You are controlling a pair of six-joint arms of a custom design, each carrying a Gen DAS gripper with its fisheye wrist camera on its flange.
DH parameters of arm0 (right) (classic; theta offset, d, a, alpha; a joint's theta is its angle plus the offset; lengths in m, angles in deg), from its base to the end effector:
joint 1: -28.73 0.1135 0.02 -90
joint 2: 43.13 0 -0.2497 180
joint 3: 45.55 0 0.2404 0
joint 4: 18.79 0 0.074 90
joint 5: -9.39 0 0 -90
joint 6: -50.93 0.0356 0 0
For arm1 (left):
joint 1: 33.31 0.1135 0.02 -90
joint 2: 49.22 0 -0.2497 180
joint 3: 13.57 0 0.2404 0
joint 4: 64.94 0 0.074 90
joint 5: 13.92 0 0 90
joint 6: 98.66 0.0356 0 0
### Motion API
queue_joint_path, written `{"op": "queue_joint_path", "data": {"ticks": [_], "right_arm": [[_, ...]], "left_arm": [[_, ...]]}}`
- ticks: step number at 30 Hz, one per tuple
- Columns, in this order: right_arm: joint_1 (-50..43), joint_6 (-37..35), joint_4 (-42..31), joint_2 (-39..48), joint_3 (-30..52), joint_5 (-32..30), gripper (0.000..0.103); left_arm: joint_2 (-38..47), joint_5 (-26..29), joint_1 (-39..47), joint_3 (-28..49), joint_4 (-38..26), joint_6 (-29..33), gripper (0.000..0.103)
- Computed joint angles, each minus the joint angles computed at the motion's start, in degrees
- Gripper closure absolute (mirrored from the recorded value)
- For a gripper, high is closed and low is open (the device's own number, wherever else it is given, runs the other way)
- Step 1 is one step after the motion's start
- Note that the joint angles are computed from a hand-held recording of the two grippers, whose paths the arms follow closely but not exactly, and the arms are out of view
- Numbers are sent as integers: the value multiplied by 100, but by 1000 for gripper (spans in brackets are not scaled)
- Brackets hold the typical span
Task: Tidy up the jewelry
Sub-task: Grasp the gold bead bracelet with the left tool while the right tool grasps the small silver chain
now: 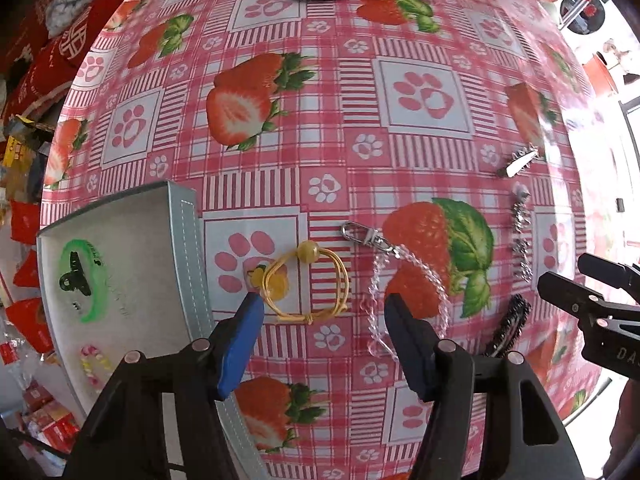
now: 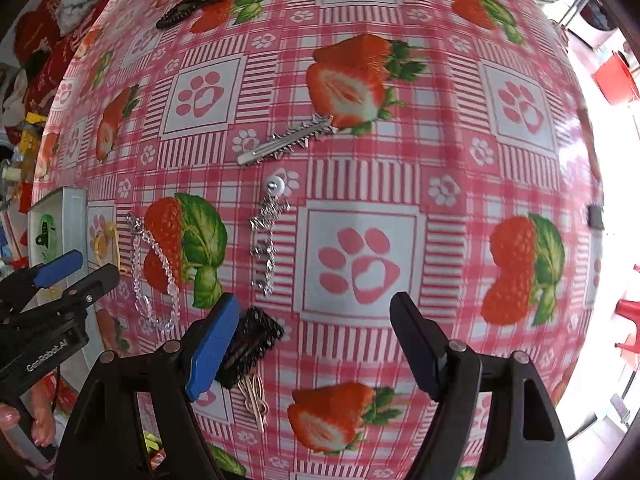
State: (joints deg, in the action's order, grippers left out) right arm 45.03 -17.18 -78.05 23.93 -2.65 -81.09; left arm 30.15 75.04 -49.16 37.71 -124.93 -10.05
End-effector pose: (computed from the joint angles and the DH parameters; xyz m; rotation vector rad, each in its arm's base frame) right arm 0.1483 0.0437 0.1362 0.1473 3.0315 0.0691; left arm 0.1827 -0.0512 0.1362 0.3904 3.0810 0.0201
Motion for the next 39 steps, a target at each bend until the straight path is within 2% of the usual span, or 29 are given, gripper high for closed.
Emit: {"op": "queue_joint_path", "data": {"ticks": [10,11,15,16,19,20,21,23,25,27,29,33,39], "right_arm": [[-48,-80,725,1040,423,61,23],[-30,-71,806,1185,501,59,23],[161,33,1058,1777,859,94,23],[246,72,1094,1910,964,158,23],[420,91,1154,2201,1217,325,32],[468,73,1159,2321,1310,380,34],[561,110,1125,2439,1428,447,35],[739,88,1061,2635,1602,722,51],[883,63,1034,2759,1698,914,60],[1015,108,1029,2797,1680,1062,67],[1091,126,1076,2748,1618,1112,92],[916,70,1139,2398,1335,844,92],[120,-162,906,1303,811,-80,92]], "left_arm": [[800,-62,37,19,698,-181,35],[904,-52,23,24,792,-205,40],[1090,5,159,67,968,-100,42],[1107,2,199,82,972,-66,47],[1189,40,296,162,982,-30,48],[1214,54,344,196,954,-5,56],[1220,25,348,215,933,-24,60],[1265,69,503,245,937,83,63],[1199,100,586,226,876,179,76],[1157,74,586,190,926,261,81],[1060,85,598,101,986,333,80],[657,179,546,14,800,295,80],[5,364,649,30,339,377,80]]}}
